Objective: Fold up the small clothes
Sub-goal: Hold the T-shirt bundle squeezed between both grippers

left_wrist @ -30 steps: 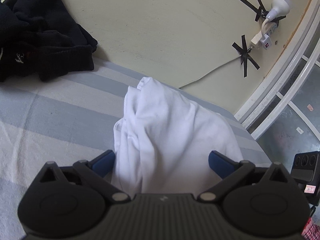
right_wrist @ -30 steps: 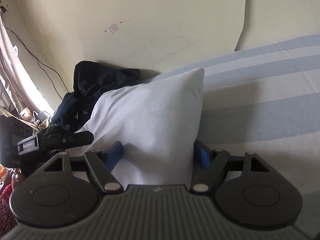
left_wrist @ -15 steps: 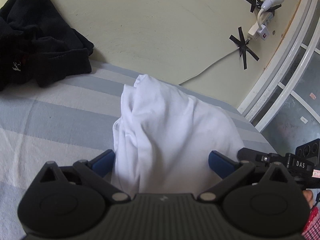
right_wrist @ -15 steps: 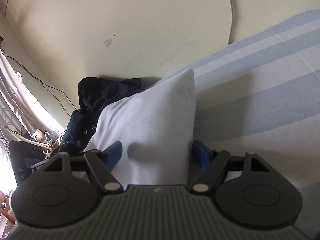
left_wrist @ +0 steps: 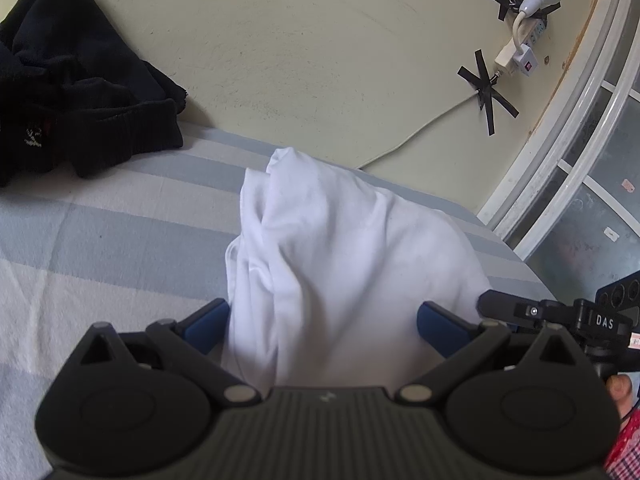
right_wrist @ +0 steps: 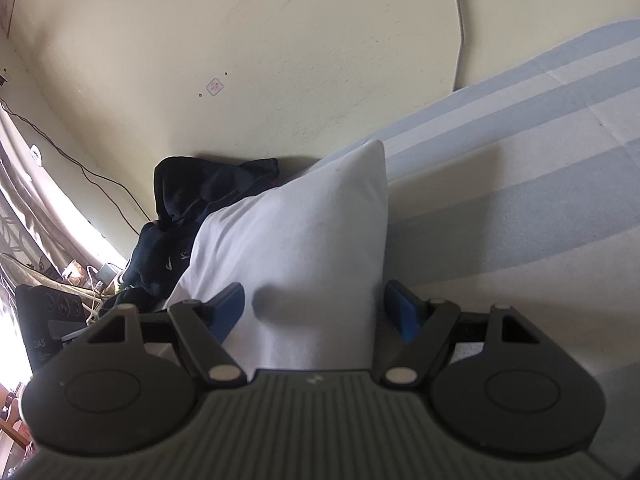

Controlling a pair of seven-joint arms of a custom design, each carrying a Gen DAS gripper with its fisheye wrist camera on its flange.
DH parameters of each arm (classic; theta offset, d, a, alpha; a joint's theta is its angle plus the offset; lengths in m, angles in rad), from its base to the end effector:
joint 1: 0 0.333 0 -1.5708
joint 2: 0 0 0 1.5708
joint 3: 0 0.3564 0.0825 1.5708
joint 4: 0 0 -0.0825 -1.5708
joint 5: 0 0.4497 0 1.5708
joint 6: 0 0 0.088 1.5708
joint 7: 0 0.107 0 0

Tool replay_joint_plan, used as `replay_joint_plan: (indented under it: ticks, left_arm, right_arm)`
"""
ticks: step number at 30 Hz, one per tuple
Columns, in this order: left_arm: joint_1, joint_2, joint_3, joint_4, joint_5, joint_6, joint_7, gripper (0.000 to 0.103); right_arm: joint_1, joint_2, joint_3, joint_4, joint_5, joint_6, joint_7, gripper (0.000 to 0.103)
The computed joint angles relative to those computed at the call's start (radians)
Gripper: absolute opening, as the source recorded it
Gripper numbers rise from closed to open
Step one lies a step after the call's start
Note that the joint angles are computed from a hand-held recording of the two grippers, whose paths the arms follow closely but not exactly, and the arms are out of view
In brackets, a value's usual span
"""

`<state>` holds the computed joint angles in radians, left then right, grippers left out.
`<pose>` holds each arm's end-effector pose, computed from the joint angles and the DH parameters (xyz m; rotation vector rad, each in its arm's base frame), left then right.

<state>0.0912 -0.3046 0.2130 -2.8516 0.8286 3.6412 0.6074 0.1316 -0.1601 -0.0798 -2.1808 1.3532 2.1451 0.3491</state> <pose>0.4030 0.0263 0.3806 -1.9890 1.4053 -1.2280 0.5776 0.0694 0.5114 -1.7072 0.9905 0.1528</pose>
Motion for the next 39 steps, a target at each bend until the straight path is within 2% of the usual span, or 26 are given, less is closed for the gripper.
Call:
replay_joint_plan:
  ticks: [7, 12, 15, 20, 24, 39]
  left_arm:
    - [0.017, 0.004, -0.012, -0.027, -0.058, 0.055, 0.016, 0.103]
    - [0.034, 0.01, -0.007, -0.025, -0.02, 0.075, -0.017, 0.103]
    - [0.04, -0.002, -0.019, -0.019, 0.0, 0.046, -0.026, 0.103]
    - [0.017, -0.014, 0.005, -0.001, 0.065, -0.003, -0.045, 0.103]
    - [0.008, -0.008, 0.024, 0.009, 0.103, -0.004, -0.068, 0.103]
    - [0.036, -0.002, 0.004, 0.015, 0.13, 0.006, -0.085, 0.103]
  right_arm:
    - [0.002, -0.004, 0.001, -0.005, 0.004, 0.009, 0.0, 0.079]
    - [0.002, -0.003, 0.0, -0.004, 0.003, 0.007, 0.0, 0.079]
    - [0.002, -0.003, 0.0, -0.004, 0.003, 0.006, -0.001, 0.079]
    - [0.001, -0.002, 0.0, -0.004, 0.004, 0.007, -0.001, 0.079]
    - [0.001, -0.002, 0.0, -0.004, 0.004, 0.006, -0.002, 0.079]
    - [0.001, -0.003, 0.0, -0.004, 0.003, 0.006, -0.001, 0.079]
